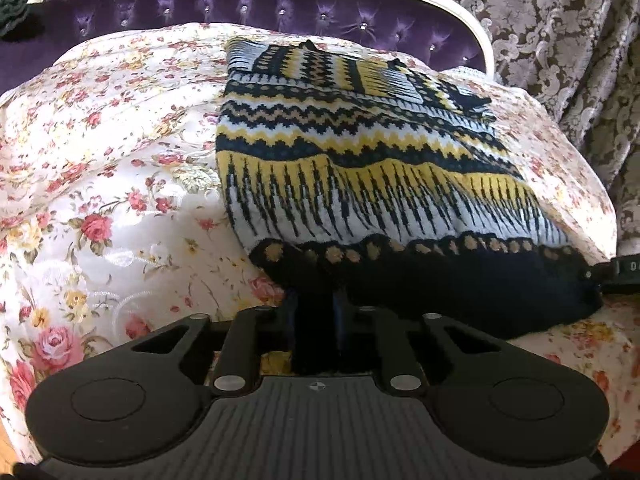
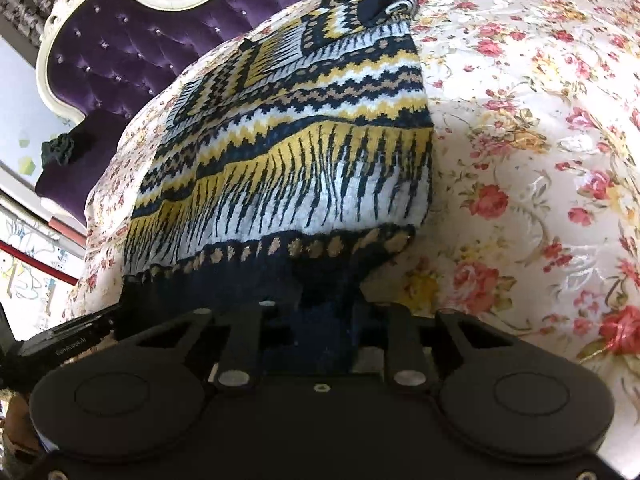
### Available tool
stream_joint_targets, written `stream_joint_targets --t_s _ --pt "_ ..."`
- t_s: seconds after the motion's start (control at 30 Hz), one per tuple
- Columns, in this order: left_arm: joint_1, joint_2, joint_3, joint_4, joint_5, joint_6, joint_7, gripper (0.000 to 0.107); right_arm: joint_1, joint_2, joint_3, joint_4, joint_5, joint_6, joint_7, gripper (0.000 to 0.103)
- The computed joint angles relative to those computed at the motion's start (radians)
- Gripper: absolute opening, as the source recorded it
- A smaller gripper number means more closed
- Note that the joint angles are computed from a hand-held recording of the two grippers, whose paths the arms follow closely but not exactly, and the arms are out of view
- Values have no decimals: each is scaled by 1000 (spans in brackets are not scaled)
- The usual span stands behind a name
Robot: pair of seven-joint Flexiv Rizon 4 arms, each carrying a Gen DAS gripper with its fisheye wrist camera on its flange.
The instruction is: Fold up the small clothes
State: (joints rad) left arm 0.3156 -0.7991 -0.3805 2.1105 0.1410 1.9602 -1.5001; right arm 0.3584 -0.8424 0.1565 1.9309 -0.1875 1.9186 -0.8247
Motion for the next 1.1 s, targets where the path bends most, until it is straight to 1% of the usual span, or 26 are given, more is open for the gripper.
stream_joint_targets --t_s 0.07,0.2,0.23,0.3,0.33,0.37,0.4,0.47,0.57,0.7,0.8,0.97,1.03,1.1 --pt "10 -7 -10 -1 1 2 -6 15 -13 -4 14 -4 -14 -3 -5 39" --pt "-53 0 45 -13 -21 15 -4 16 -16 -6 18 -6 -17 -6 -7 39" --pt "-55 0 42 -12 -27 17 1 15 -12 -5 14 -6 -13 -3 -6 39" --pt "12 -22 -20 -10 11 28 -20 9 11 -1 -7 -1 1 5 -8 35" --pt "48 -35 -53 -8 28 38 -33 8 42 6 -37 4 21 4 -8 28" --pt "75 -45 -77 -7 44 48 -44 8 75 13 -69 10 41 4 -11 19" --pt "97 -52 -94 -5 59 66 -56 8 88 14 -78 12 54 12 -14 18" --pt "110 -49 -101 -3 78 93 -79 8 78 11 -64 18 64 56 -20 15" --pt "148 -40 -132 -7 120 106 -116 8 124 23 -106 35 106 109 -50 14" --pt "210 -29 -199 -26 171 86 -147 8 110 32 -90 35 136 192 -67 14" --pt "254 -28 -255 -52 199 63 -149 8 108 42 -92 22 152 222 -78 14" --pt "354 -75 -403 -113 226 -4 -116 8 49 50 -55 -27 107 236 -66 14" --pt "377 -100 -454 -144 217 -35 -81 8 24 47 -43 -58 77 238 -57 14" --pt "382 -121 -489 -181 197 -59 -42 8 -5 39 -29 -92 39 242 -44 14"
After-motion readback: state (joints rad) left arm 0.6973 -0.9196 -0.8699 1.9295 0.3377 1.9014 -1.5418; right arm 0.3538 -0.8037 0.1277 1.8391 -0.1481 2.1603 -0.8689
